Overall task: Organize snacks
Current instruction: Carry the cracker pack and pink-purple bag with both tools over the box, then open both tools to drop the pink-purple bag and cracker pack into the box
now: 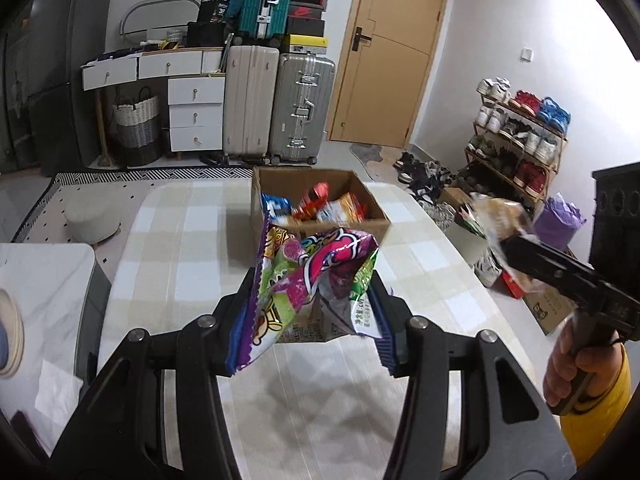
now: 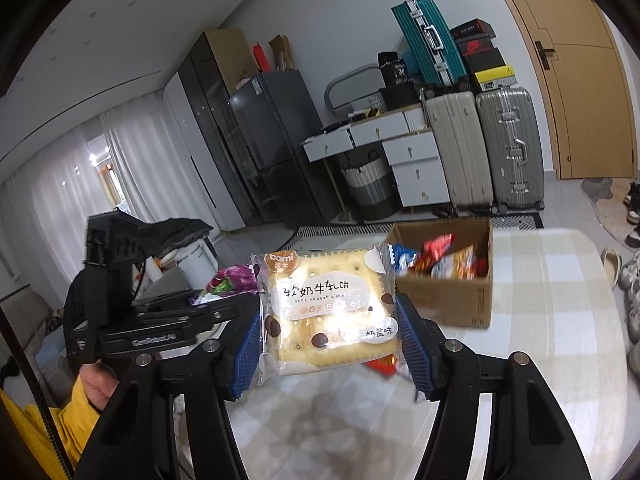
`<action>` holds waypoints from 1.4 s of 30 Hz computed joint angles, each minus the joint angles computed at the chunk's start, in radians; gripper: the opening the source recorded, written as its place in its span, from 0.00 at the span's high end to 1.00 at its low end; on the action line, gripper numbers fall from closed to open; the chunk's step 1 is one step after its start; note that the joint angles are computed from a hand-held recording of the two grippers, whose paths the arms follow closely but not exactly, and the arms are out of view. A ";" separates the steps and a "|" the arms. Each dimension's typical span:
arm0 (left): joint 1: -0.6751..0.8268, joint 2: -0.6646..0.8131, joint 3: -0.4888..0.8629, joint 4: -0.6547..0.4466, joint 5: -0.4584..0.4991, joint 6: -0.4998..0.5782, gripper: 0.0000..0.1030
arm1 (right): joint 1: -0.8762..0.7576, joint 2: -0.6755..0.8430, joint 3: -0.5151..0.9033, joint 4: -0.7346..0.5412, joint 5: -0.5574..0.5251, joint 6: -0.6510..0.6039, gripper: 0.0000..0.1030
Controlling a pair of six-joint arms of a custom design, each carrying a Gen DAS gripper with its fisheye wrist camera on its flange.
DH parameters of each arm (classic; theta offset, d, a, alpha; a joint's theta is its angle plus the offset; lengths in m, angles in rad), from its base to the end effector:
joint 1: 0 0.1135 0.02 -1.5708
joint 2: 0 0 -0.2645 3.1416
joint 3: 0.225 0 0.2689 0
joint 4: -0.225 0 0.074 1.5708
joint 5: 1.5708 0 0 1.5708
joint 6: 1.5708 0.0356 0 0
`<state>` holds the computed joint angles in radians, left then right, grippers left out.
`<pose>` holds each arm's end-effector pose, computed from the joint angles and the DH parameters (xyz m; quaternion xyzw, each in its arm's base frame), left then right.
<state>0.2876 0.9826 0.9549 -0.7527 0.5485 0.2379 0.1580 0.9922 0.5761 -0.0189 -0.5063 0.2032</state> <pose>0.2077 0.0421 0.3128 0.0822 0.8907 -0.1451 0.4228 0.2291 0.0540 0.2396 -0.1162 0.8190 0.3012 0.4743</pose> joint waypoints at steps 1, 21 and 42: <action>-0.008 0.032 0.026 0.003 -0.003 -0.006 0.54 | -0.011 0.032 0.034 0.001 -0.008 -0.001 0.39; -0.270 0.910 0.782 0.085 -0.248 -0.181 0.53 | -0.104 0.694 0.673 -0.009 -0.007 -0.016 0.39; -0.352 1.536 1.502 -0.144 -0.292 -0.207 0.52 | -0.101 1.225 1.208 -0.246 0.027 -0.065 0.39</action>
